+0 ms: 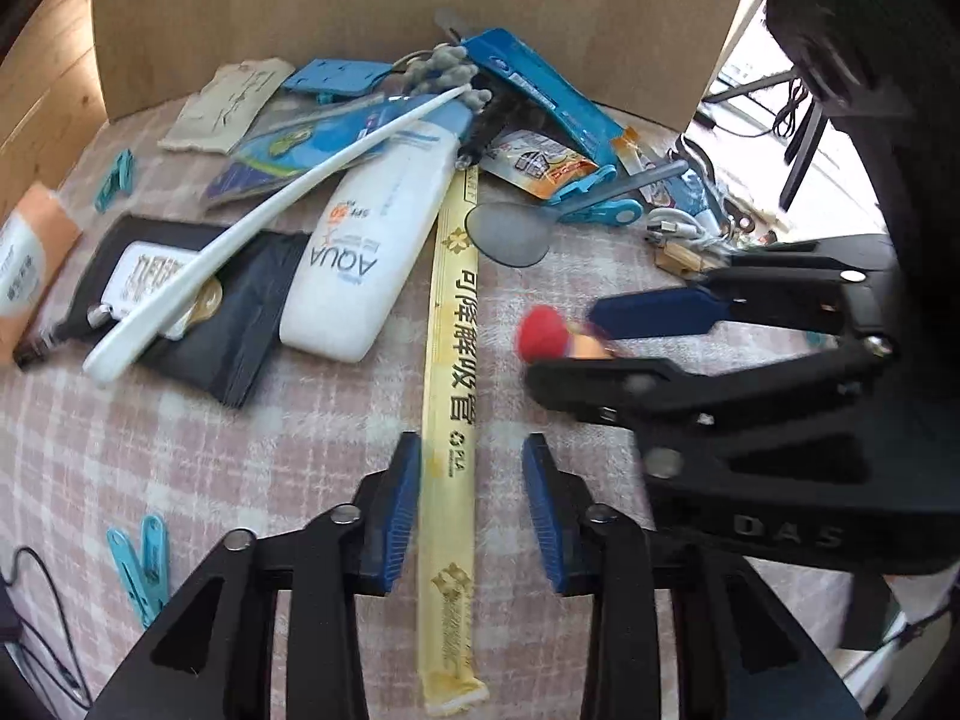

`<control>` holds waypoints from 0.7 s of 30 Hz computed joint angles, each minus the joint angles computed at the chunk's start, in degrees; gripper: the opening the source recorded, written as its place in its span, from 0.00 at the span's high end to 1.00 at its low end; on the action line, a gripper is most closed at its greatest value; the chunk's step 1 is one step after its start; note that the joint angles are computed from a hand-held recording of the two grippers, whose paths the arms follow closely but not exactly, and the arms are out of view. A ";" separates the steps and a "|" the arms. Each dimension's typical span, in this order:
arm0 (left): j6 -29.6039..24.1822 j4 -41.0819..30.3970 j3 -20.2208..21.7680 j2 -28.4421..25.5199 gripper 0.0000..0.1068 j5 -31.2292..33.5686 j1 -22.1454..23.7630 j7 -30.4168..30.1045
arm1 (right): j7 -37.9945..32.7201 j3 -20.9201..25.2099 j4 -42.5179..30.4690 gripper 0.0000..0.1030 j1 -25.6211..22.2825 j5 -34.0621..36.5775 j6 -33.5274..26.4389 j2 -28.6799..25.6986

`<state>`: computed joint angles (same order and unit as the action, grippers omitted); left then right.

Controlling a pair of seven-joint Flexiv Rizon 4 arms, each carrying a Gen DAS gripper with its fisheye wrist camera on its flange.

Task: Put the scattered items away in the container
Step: 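Grasp the yellow strip with the left tool while the right tool grasps the orange figure keychain, then carry the strip and keychain over the black tray and open both tools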

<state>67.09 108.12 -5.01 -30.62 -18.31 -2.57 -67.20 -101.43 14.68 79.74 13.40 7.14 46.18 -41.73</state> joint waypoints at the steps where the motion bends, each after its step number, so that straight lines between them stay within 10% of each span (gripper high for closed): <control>1: -0.27 -0.22 0.00 -0.12 0.86 0.05 0.04 0.07 | 0.41 -0.02 0.59 0.63 -0.30 0.49 0.32 0.33; 21: 2.23 13.48 -4.95 10.65 0.91 -18.08 3.74 10.87 | 9.61 0.70 15.20 0.63 -4.68 7.10 9.71 10.18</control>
